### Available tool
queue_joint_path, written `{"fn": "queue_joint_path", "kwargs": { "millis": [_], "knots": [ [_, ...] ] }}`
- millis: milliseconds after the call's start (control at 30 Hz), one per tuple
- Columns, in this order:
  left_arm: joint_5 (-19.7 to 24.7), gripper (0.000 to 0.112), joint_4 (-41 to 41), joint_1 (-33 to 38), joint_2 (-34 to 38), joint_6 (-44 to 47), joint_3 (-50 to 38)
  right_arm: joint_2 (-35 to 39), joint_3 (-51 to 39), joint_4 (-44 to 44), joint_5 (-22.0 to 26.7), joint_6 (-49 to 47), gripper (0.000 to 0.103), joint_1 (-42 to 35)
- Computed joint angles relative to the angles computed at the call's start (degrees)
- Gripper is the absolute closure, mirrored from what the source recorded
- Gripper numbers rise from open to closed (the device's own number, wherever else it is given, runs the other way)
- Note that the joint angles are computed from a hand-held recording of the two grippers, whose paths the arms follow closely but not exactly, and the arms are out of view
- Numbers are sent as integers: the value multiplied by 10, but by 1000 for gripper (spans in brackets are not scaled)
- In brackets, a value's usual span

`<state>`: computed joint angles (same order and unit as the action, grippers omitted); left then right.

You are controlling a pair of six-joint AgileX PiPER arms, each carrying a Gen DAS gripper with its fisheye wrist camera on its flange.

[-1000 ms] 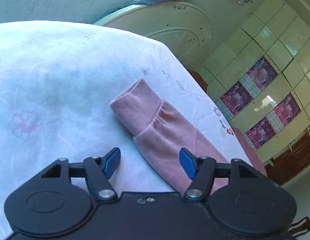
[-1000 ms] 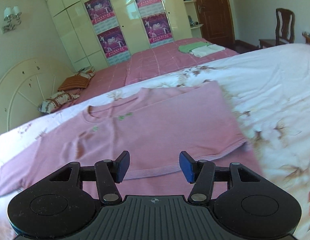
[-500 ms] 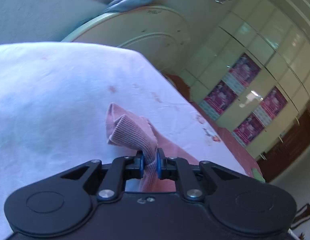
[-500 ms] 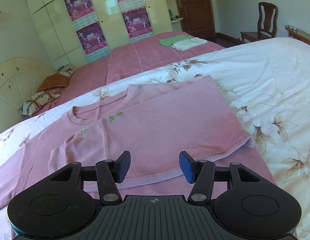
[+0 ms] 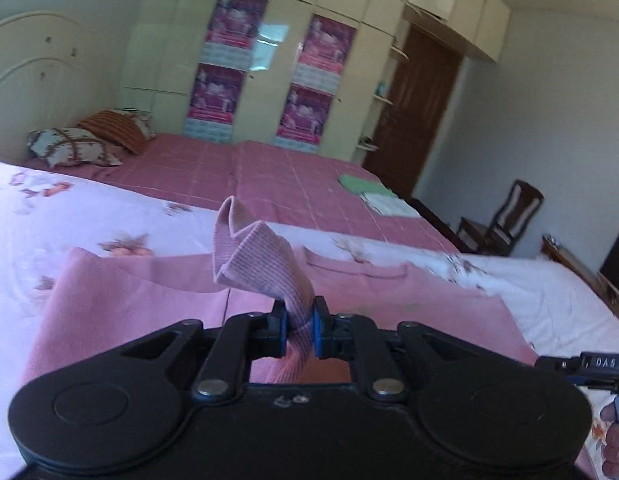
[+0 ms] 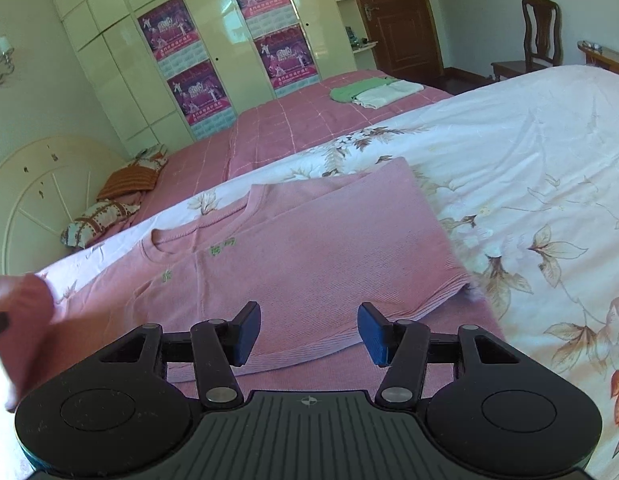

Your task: Fold small clothes

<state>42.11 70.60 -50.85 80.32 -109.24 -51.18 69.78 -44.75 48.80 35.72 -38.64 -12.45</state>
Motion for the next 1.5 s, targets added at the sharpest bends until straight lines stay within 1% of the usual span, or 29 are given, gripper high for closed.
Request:
{"fn": "queue_joint_path", "kwargs": {
  "millis": [100,200,233,267,300,367,400,467,533,600,633,733,800,867,1000,1033,1067,1100,1167,1200,1267,1333,1400,1433,1467,1500],
  "knots": [
    [-22,102,-30,-17,110,38,-84,18,-15,38,56,-56,49,-61],
    [-52,99,-81,-14,189,95,-148,35,-28,61,103,-89,48,-108],
    [-62,90,-103,-10,210,125,-170,43,-33,72,126,-102,48,-126],
    [-59,81,-119,-13,227,141,-187,50,-36,81,144,-110,48,-138],
    [-54,76,-114,-20,233,135,-192,56,-40,88,159,-115,48,-147],
    [-26,51,-61,-48,210,77,-165,72,-47,104,193,-124,48,-158],
    [1,48,-44,-62,194,55,-150,80,-50,114,208,-125,48,-159],
    [55,48,-32,-89,143,28,-103,94,-53,133,222,-124,48,-148],
    [142,48,-33,-133,81,-3,-34,103,-52,151,226,-121,48,-128],
    [228,51,-73,-169,33,4,20,118,-55,164,226,-117,48,-101],
    [248,51,-96,-173,7,10,47,125,-57,166,216,-110,48,-78],
    [262,56,-148,-161,-63,2,119,156,-65,158,180,-82,48,-16],
    [257,56,-148,-143,-87,3,148,165,-61,162,151,-75,49,16],
    [223,56,-143,-100,-102,23,166,163,-57,167,119,-74,49,43],
    [153,57,-111,-34,-101,29,187,167,-78,136,88,-57,49,93],
    [145,58,-105,-27,-94,31,186,164,-81,118,72,-50,58,111],
    [140,60,-104,-20,-88,37,184,162,-87,92,56,-36,93,131],
    [139,62,-102,-15,-88,39,184,164,-97,61,40,-14,92,153],
    [128,71,-98,-4,-99,41,187,140,-91,44,9,-17,93,169],
    [119,73,-98,7,-103,48,190,122,-89,43,0,-21,93,169],
    [103,73,-102,20,-114,66,195,82,-82,70,-6,-50,93,144],
    [100,71,-101,21,-117,76,200,58,-78,52,-21,-47,93,130],
    [96,72,-97,21,-120,74,203,66,-80,12,-24,-27,93,123],
    [93,73,-95,21,-123,72,205,78,-82,-3,-17,-16,93,121],
    [91,73,-91,21,-127,69,207,86,-79,-10,-11,-12,92,117],
    [88,73,-87,21,-132,65,209,86,-70,-11,-16,-15,92,119]
  ]
}}
